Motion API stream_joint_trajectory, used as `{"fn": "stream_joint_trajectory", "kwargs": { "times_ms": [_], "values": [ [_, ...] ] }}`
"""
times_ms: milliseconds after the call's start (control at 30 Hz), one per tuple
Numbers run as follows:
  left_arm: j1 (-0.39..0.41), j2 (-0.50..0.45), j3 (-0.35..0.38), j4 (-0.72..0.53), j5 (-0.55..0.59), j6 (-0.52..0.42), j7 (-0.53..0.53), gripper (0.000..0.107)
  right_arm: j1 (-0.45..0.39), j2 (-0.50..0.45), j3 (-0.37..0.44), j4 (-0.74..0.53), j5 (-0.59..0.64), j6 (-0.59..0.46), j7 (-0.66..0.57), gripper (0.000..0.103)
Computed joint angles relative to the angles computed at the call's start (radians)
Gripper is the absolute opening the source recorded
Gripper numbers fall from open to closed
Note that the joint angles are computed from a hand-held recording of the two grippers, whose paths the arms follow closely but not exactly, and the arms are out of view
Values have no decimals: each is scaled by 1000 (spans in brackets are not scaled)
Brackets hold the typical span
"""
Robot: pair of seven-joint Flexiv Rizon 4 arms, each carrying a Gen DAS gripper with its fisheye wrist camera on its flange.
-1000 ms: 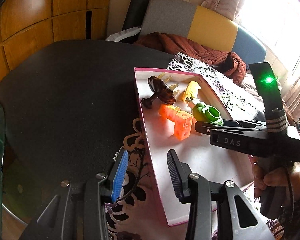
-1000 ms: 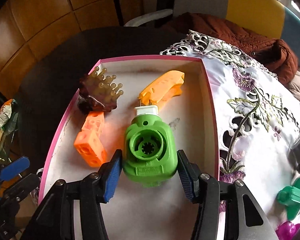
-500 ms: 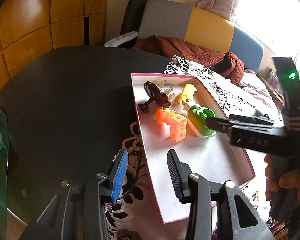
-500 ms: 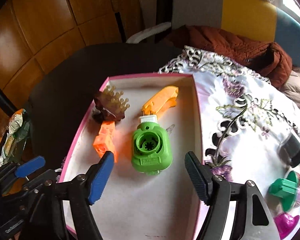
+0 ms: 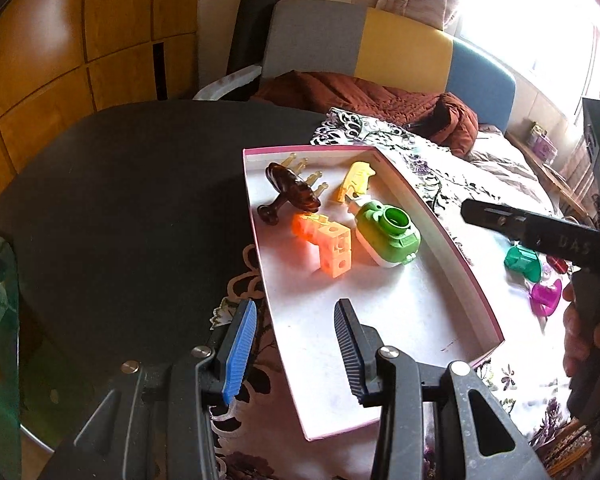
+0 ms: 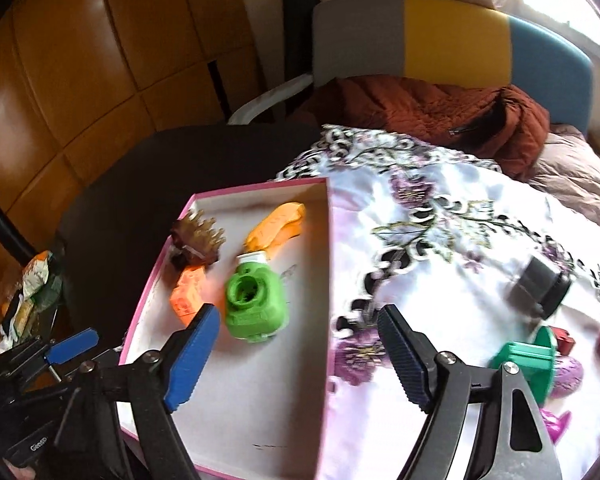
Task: Organize rigid objects
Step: 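Grasp the black cylinder cup with the left gripper while the right gripper moves to the red cylinder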
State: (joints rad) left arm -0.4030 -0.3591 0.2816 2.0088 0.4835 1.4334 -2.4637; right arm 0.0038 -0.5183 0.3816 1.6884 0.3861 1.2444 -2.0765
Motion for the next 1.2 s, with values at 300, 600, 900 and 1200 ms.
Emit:
{"fn": "stream_joint_trajectory", "kwargs": {
  "times_ms": [300, 600, 900, 1200],
  "values": [
    [11, 0, -34, -15, -8, -29, 35, 41, -40, 3, -67, -20, -25, 43, 53, 87],
    [24, -10, -64, -45, -37, -28, 68, 41, -32, -49, -267, -41, -156, 208, 312, 89],
    [77, -82, -192, -152, -221, -45, 331, 41, -22, -153, -504, -109, -196, 185, 725, 89],
    [93, -271, -334, -417, -422, -141, 649, 74, -183, -153, -323, -129, -207, 169, 797, 92]
  ]
}}
